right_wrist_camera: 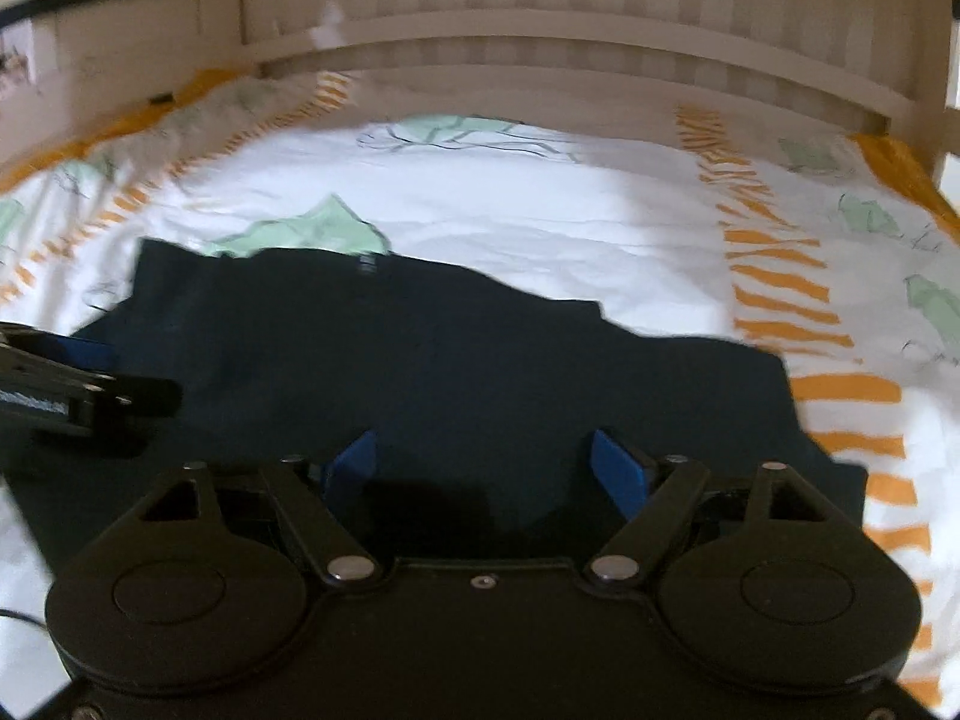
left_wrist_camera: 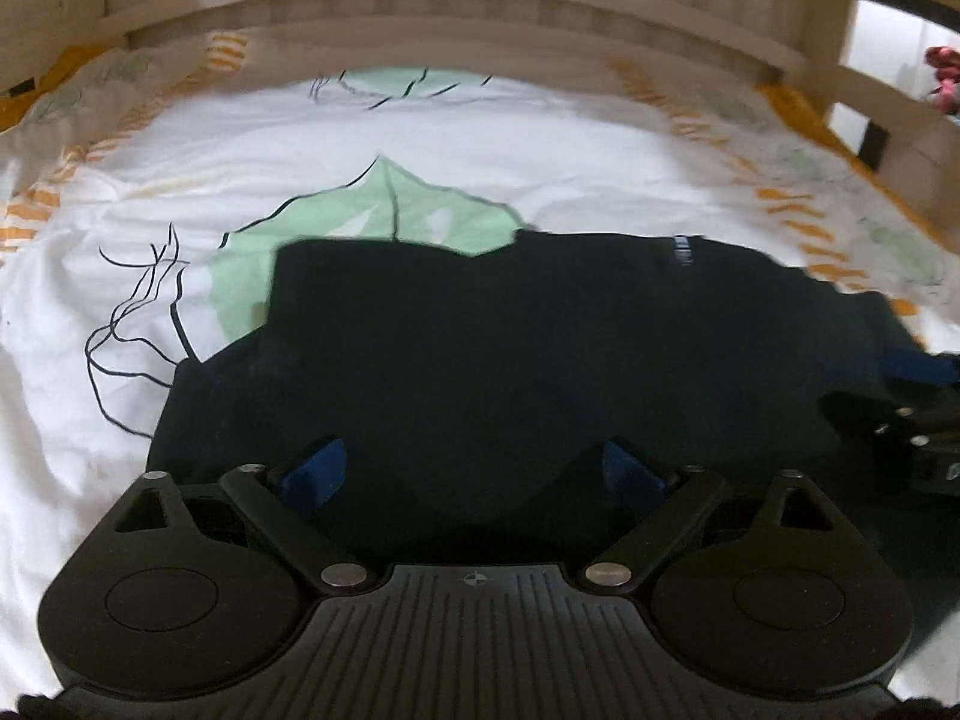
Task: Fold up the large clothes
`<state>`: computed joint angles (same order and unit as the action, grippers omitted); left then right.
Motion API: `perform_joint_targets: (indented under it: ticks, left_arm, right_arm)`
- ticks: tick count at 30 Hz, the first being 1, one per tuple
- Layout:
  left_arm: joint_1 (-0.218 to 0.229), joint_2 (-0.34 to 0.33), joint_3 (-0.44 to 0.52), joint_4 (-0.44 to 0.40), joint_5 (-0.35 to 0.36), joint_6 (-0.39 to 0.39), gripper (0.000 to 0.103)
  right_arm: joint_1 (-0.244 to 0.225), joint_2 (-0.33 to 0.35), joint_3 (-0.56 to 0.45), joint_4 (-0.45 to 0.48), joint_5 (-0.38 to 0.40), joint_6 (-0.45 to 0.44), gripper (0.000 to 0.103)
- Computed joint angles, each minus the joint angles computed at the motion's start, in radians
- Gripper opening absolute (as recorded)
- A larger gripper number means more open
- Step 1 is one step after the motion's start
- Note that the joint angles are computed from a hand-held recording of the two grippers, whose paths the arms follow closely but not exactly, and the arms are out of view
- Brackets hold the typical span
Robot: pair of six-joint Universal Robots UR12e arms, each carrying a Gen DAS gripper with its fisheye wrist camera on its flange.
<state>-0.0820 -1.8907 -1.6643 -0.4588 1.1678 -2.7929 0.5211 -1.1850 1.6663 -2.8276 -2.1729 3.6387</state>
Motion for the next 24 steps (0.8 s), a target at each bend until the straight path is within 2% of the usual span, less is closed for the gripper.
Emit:
perform_joint_targets:
  ticks: [3, 5, 7, 10, 12, 18, 21, 24]
  left_arm:
    - [0.000, -0.021, 0.032, -0.039, 0.001, -0.008, 0.103]
    - [-0.002, -0.033, 0.055, -0.080, 0.000, -0.013, 0.103]
    - [-0.003, -0.040, 0.067, -0.099, -0.002, -0.012, 0.103]
    - [-0.002, -0.040, 0.070, -0.109, -0.007, -0.010, 0.103]
    - [0.008, -0.035, 0.066, -0.107, -0.035, -0.007, 0.103]
    - [0.093, 0.018, 0.006, -0.077, -0.240, -0.051, 0.103]
    - [0.129, 0.044, -0.016, -0.096, -0.273, -0.055, 0.103]
    - [0.158, 0.064, -0.028, -0.151, -0.280, -0.034, 0.103]
  right_arm:
    - [-0.015, 0.010, -0.016, 0.036, -0.011, 0.009, 0.087]
    - [-0.025, 0.018, -0.028, 0.065, -0.008, 0.019, 0.097]
    - [-0.031, 0.024, -0.033, 0.079, -0.006, 0.030, 0.102]
    - [-0.038, 0.021, -0.014, 0.039, 0.013, 0.045, 0.102]
    - [-0.038, 0.014, 0.002, 0.005, 0.023, 0.040, 0.102]
    - [-0.046, -0.063, 0.107, -0.189, 0.098, 0.077, 0.102]
    - [-0.040, -0.115, 0.174, -0.251, 0.083, 0.115, 0.102]
    - [-0.043, -0.169, 0.238, -0.251, 0.071, 0.176, 0.102]
